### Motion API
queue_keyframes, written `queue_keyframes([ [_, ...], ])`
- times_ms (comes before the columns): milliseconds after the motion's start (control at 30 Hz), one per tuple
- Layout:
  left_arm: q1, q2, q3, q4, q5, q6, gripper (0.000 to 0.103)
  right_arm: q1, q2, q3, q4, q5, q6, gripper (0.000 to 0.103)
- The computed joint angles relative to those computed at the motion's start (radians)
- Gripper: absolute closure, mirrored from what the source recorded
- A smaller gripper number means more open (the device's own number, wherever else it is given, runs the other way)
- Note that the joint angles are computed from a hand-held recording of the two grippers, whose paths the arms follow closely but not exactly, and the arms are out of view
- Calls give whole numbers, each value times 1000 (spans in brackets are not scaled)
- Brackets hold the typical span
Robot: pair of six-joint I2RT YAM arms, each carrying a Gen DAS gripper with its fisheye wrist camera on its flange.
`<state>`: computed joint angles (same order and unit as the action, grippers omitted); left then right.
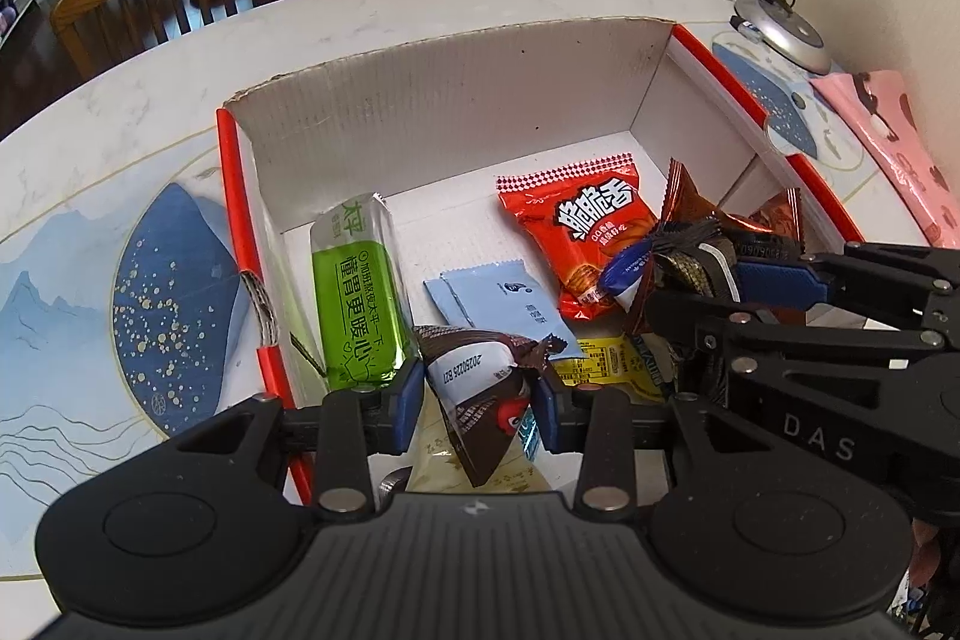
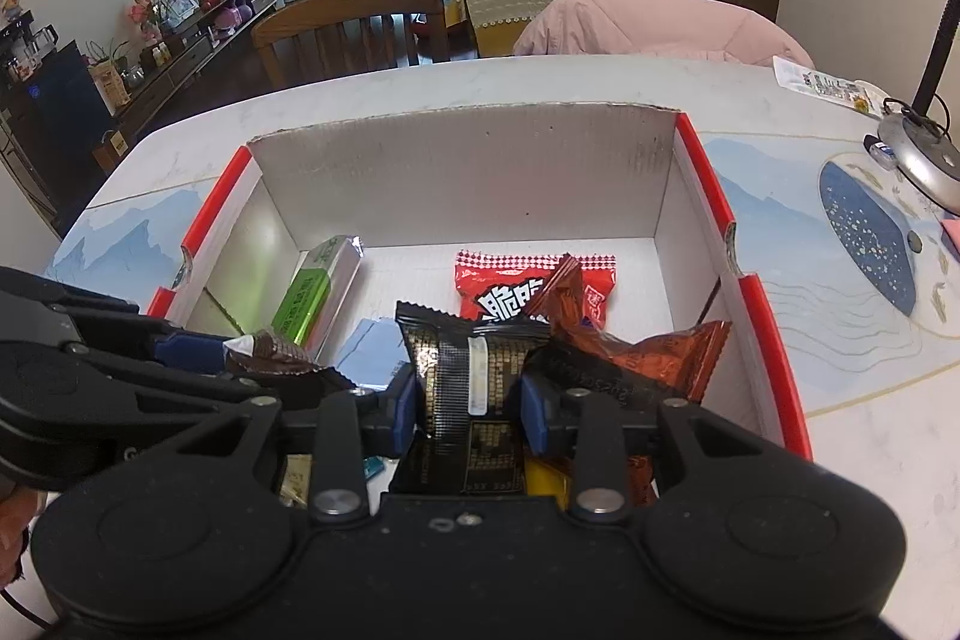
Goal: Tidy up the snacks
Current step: 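Open the right gripper to drop the chocolate while the left drops the triangular candy in the box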
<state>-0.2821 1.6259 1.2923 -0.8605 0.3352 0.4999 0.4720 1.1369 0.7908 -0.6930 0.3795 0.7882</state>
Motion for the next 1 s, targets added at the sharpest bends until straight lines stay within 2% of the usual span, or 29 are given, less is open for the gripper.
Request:
queue_keyframes([
  [67, 1, -4, -3, 1, 0, 0, 64, -2, 2, 0, 3, 0, 2, 69],
  [200, 15, -15, -7, 1, 13, 2, 53, 6, -8, 0, -4, 4, 18, 68],
  [500, 85, -63, 1, -51, 101, 35, 40, 56, -29, 12, -36, 44, 54, 67],
  [1000, 255, -145, 23, -157, 221, 139, 40, 156, -16, 68, -113, 125, 164, 64],
])
